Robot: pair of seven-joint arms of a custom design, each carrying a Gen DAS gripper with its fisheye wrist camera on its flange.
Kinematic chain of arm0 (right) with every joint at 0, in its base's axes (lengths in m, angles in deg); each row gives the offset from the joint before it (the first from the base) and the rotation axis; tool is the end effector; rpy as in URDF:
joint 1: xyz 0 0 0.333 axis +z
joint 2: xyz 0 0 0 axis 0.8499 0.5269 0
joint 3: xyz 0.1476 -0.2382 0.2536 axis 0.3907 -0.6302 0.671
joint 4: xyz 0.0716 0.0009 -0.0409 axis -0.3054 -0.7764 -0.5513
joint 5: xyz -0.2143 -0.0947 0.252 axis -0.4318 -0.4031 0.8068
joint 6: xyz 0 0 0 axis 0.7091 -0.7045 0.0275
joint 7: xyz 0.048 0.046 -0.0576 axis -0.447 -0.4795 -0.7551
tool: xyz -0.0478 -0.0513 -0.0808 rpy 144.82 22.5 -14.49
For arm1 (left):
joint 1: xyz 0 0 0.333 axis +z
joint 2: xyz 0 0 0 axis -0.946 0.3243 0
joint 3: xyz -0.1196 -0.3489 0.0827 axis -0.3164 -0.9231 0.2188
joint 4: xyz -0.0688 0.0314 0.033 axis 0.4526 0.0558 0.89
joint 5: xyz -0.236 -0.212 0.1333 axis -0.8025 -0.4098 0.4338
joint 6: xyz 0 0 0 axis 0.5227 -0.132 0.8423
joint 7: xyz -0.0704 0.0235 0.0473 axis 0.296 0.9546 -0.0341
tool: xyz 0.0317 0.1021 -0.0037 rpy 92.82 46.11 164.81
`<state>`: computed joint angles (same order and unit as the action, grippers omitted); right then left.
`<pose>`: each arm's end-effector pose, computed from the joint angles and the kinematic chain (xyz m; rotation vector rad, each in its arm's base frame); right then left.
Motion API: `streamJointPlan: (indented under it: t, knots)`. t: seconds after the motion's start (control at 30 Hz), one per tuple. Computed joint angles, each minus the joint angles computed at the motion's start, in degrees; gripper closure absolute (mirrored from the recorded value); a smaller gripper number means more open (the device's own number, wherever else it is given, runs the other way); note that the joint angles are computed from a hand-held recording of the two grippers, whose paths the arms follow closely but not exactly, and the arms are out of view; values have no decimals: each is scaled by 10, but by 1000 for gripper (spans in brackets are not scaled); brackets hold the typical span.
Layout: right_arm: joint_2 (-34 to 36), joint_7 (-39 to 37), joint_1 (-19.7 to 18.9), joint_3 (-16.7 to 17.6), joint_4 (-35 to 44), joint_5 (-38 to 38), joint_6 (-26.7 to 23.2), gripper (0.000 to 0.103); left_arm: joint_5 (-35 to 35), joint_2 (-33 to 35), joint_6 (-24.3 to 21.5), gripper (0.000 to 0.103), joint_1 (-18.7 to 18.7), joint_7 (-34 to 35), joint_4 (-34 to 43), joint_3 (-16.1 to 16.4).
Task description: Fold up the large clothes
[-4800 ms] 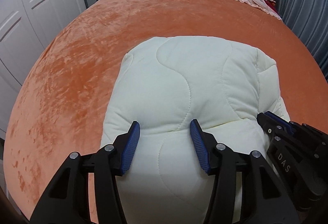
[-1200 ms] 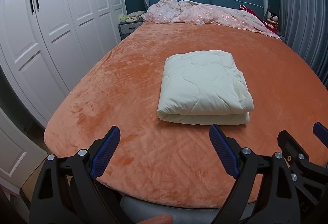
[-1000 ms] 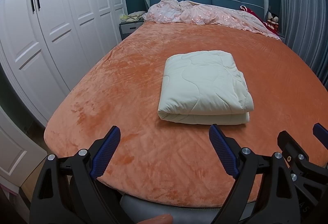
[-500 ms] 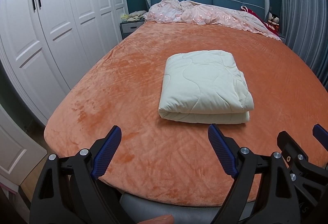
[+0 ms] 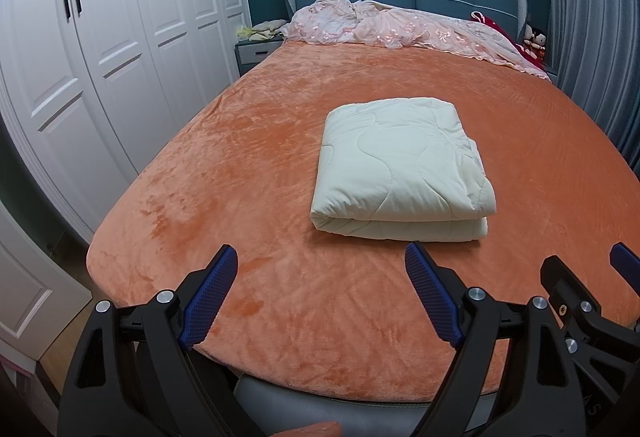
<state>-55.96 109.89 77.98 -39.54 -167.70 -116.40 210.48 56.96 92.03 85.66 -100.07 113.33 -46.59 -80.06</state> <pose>0.4421 0.2300 0.6360 -1.4790 2.0648 -0.8765 0.4946 -0.4208 0.6342 -1.5685 1.8857 -0.7407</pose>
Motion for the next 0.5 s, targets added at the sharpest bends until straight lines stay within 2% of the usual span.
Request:
streamJointPlan:
  t: [0.5]
  knots:
    - [2,3,3,4,4,1,-9,17,-11,-7,10,24,4,-2,-13,-3]
